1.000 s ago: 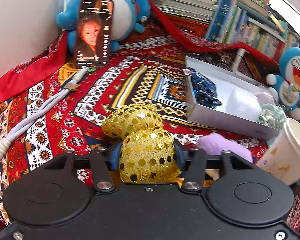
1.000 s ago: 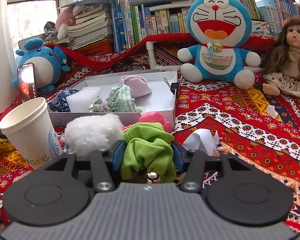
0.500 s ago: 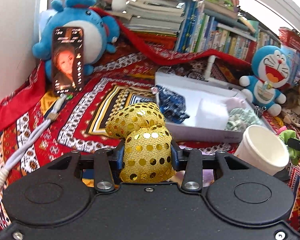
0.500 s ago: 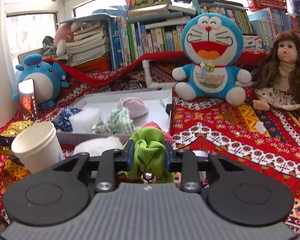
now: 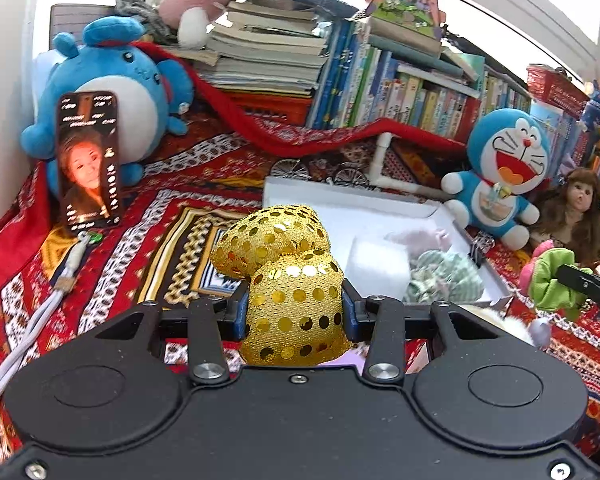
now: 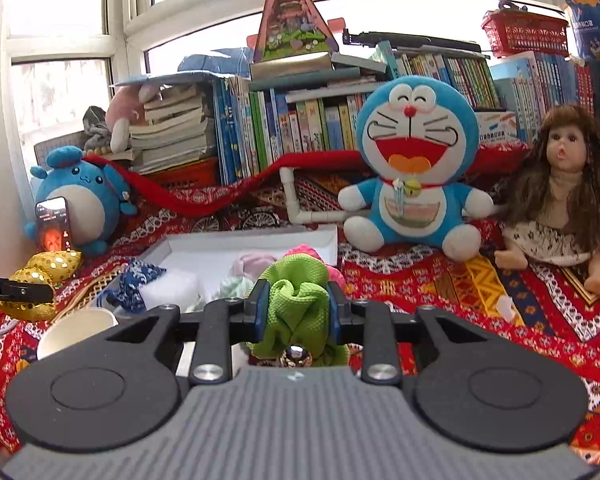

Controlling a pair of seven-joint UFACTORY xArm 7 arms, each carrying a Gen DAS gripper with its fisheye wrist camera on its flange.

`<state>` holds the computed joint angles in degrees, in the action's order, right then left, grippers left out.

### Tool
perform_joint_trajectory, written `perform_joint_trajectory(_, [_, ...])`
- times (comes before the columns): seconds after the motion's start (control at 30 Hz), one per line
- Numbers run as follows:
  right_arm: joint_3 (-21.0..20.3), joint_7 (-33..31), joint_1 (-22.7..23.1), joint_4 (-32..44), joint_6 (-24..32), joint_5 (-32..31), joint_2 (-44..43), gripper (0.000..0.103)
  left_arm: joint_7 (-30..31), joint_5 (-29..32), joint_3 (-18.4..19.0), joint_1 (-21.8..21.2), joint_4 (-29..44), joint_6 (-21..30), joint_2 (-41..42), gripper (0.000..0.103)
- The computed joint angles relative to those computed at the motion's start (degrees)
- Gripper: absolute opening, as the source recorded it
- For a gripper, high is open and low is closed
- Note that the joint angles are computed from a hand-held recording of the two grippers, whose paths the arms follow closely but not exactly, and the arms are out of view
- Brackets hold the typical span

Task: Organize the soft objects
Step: 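Carry the gold pillow with the left tool while the right tool carries the green scrunchie over the box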

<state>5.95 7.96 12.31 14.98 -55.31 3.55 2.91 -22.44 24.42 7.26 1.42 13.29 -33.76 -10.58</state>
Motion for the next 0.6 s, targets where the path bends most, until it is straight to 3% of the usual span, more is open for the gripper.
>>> perform_joint_trajectory(0.17, [-0.2, 0.9, -0.5, 2.3, 1.9, -1.9, 0.1, 0.034, -3.6, 3.7, 0.5, -1.1, 3.8, 0.6, 1.8, 0.040])
perform_joint_trajectory(0.33, [-0.4, 3.3, -1.1, 5.7, 4.2, -4.1, 1.3, 0.034, -0.1, -1.5, -3.4, -1.4, 6.8, 1.5, 3.8, 0.040])
perform_joint_trajectory(0.6, [-0.2, 4.2, -1.0, 10.8, 7.4, -5.0, 3.7, 0.034, -7.2, 4.8, -3.9, -2.4, 13.8, 6.2, 7.9, 0.041])
